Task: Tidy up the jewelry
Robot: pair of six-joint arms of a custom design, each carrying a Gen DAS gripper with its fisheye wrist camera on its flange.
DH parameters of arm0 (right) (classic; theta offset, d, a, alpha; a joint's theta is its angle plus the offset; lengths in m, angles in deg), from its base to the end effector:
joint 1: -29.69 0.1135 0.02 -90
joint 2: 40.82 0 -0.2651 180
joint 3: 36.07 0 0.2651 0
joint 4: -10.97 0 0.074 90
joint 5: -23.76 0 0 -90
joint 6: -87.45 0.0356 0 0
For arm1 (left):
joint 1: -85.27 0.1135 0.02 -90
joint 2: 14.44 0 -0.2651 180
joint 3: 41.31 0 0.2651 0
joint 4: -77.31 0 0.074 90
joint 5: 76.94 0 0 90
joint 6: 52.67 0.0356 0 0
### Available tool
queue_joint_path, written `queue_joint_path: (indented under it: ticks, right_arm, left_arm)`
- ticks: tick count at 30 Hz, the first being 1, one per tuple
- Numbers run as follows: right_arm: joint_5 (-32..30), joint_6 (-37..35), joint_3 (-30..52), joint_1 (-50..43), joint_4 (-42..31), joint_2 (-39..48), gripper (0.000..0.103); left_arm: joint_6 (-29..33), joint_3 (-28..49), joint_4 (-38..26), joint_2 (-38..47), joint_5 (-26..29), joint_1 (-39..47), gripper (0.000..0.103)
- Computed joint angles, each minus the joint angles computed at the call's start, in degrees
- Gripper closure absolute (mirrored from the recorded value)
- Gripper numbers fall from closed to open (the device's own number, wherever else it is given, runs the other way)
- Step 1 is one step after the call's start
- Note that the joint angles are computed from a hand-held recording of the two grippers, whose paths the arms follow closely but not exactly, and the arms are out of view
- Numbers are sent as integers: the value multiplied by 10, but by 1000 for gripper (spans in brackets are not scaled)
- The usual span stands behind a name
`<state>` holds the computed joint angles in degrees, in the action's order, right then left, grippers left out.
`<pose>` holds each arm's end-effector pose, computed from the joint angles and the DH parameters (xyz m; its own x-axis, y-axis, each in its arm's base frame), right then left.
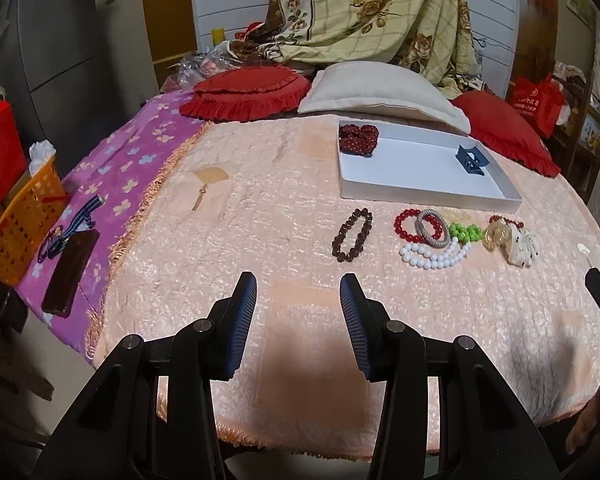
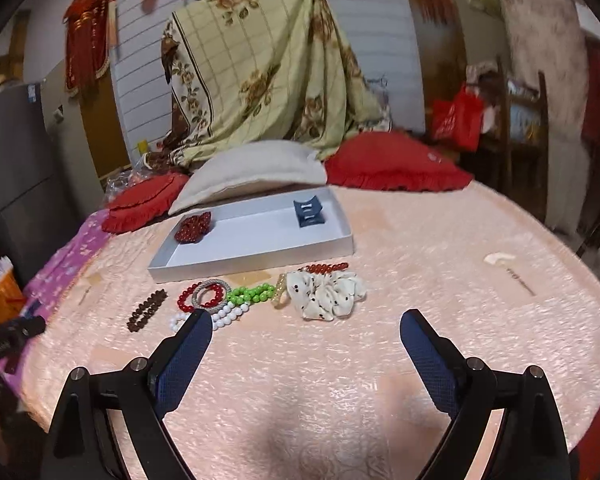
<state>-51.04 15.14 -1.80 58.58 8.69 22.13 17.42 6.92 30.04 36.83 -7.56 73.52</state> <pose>0.2015 0.1005 0.1666 -0.5110 0.0530 -0.8580 -0.1198 0.9840 0.1321 0.1860 -0.0259 0.2237 -0.6983 -0.1803 -0.6927 -0.2844 0.9580 0.0373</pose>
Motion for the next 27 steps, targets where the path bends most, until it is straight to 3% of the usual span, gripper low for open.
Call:
queue_joint_path:
  ticks: [4,6,10,18,27]
  right_arm:
    - [-43,8,-20,-14,29,8,9]
    - [-60,0,-5,-19,12,33,17]
    - [-13,-17,13,9,-18,67,19]
    - [-4,-20,12,13,-12,94,20]
    - [-9,-20,19,12,-15,118,28]
  left_arm:
    - [9,0,-3,3,18,2,60]
    - [5,0,-1,8,13,-5,60]
    - [4,0,3,23,17,-9,60]
    - [0,-5,14,37,64,23,60]
    - [-9,-10,13,40,22,13,60]
